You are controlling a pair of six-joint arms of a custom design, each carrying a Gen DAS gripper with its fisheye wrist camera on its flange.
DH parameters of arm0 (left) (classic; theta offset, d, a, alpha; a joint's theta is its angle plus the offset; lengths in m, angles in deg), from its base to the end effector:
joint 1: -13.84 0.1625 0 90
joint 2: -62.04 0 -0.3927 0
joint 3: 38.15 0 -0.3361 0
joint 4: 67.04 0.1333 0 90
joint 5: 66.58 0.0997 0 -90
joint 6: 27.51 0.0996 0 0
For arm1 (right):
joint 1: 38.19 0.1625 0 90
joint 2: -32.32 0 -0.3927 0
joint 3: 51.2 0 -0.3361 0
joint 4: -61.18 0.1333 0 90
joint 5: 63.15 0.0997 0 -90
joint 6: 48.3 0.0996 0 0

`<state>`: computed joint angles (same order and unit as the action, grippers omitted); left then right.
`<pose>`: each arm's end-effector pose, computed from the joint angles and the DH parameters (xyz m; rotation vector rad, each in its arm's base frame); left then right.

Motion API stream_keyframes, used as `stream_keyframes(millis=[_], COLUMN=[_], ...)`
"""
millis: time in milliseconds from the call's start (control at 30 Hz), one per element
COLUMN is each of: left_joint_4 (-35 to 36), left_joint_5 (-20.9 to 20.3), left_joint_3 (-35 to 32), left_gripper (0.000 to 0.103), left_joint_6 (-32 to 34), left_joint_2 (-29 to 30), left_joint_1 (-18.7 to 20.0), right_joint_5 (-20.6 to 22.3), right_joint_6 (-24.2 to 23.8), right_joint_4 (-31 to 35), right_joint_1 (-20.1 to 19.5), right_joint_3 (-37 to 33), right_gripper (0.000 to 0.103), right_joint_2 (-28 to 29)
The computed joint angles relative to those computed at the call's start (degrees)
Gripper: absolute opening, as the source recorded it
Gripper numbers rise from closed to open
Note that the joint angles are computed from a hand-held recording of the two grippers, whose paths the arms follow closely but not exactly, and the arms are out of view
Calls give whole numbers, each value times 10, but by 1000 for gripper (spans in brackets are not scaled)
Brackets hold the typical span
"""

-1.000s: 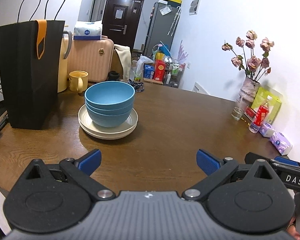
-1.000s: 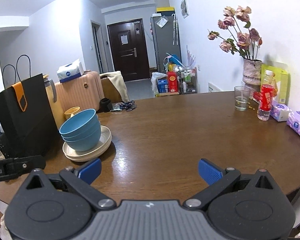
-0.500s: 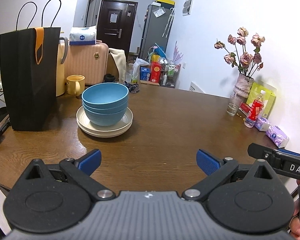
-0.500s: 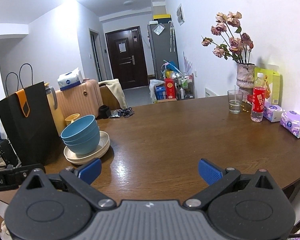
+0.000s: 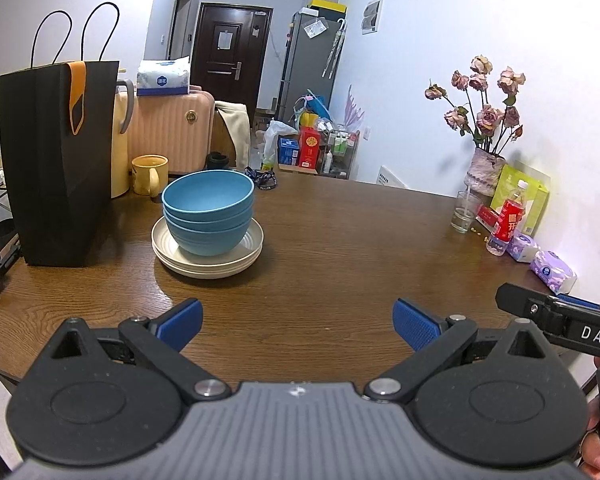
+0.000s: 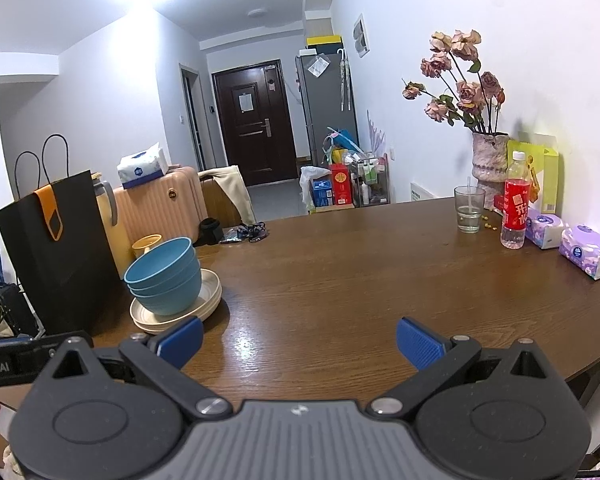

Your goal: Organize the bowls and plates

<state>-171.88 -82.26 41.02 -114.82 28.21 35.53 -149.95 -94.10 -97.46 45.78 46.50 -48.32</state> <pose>-0.5051 -0.4475 0.0683 0.0780 2.0541 -1.3755 0.0829 -0.5367 0.4677 0.9035 -2.3964 1.1443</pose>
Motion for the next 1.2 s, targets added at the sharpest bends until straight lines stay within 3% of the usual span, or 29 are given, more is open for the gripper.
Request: stream_keyframes(millis=[1200], left_joint_4=[18], left_joint_5=[2], left_joint_3=[-9], left_gripper=[103], left_joint_6=[-17], left_joint_2=[5], left_joint_1=[-6], right_joint_5=[3], right_joint_6=[-5], right_joint_4=[-1], right_joint_1=[1], right_joint_3=[5], right_gripper=[103], right_joint_2=[-7])
